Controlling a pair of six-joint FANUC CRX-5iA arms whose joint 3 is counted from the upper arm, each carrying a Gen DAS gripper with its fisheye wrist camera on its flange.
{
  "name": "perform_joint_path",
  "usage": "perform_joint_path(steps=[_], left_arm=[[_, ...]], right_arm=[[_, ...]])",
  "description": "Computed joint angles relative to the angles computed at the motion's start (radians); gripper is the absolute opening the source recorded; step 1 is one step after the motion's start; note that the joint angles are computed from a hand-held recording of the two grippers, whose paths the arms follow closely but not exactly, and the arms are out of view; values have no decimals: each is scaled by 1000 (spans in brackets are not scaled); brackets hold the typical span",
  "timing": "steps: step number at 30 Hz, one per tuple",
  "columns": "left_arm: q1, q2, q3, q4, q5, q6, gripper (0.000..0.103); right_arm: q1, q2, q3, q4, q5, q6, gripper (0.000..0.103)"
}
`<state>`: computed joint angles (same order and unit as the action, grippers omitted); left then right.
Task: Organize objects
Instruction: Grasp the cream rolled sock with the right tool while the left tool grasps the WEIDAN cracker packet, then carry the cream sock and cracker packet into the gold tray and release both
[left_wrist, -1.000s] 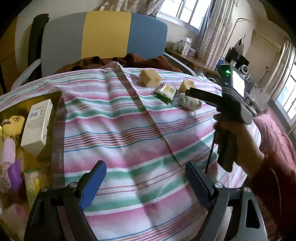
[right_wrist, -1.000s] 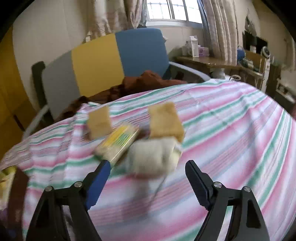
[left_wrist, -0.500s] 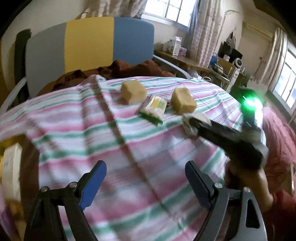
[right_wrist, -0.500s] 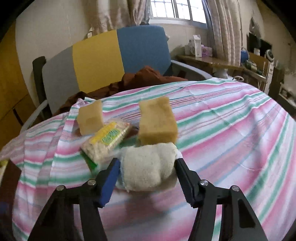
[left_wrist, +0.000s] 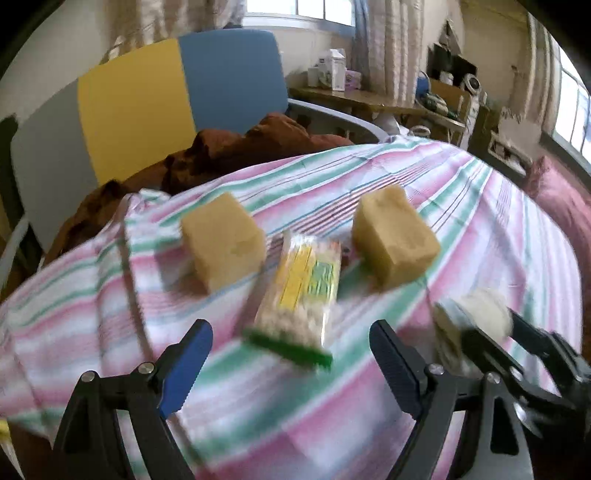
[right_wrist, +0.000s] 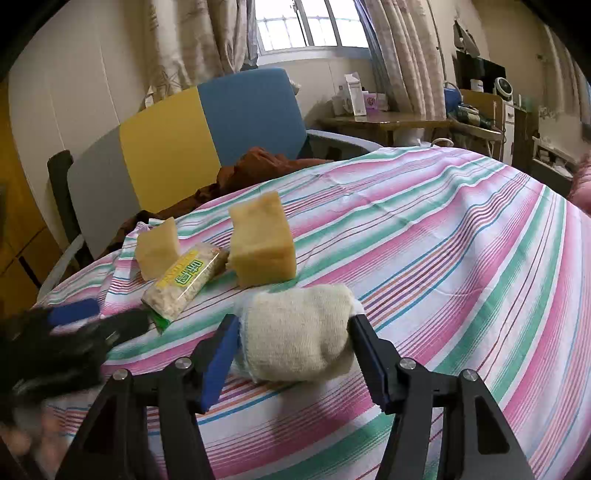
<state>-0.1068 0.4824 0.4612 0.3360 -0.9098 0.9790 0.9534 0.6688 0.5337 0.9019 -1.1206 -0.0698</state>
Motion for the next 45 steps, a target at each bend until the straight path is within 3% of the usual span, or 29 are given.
perform_joint_path(steps=[3, 6, 8, 12, 16, 26, 38, 45], left_arm=[[-13, 34, 23, -2, 23, -49, 87], [-8, 91, 95, -7, -59, -25, 68], [-1, 87, 76, 30, -49, -45, 61], [9, 78, 46, 77, -43, -69, 59], [16, 60, 0, 131, -15, -114, 50], [25, -97, -260, 241, 216, -219, 49], [48, -207, -424, 294, 267, -286, 49], [73, -279, -527, 336, 282, -330, 49]], right_arm=[[-2, -16, -33, 13, 23, -32, 63], [-2, -23, -49, 20, 35, -48, 63], [-2, -26, -56, 23, 39, -54, 63], [-2, -27, -60, 27, 40, -56, 63], [0, -18, -45, 25, 27, -44, 63], [11, 38, 47, 18, -59, 35, 63], [25, 96, 144, 24, -159, 92, 62], [37, 82, 107, 88, -163, 51, 58]])
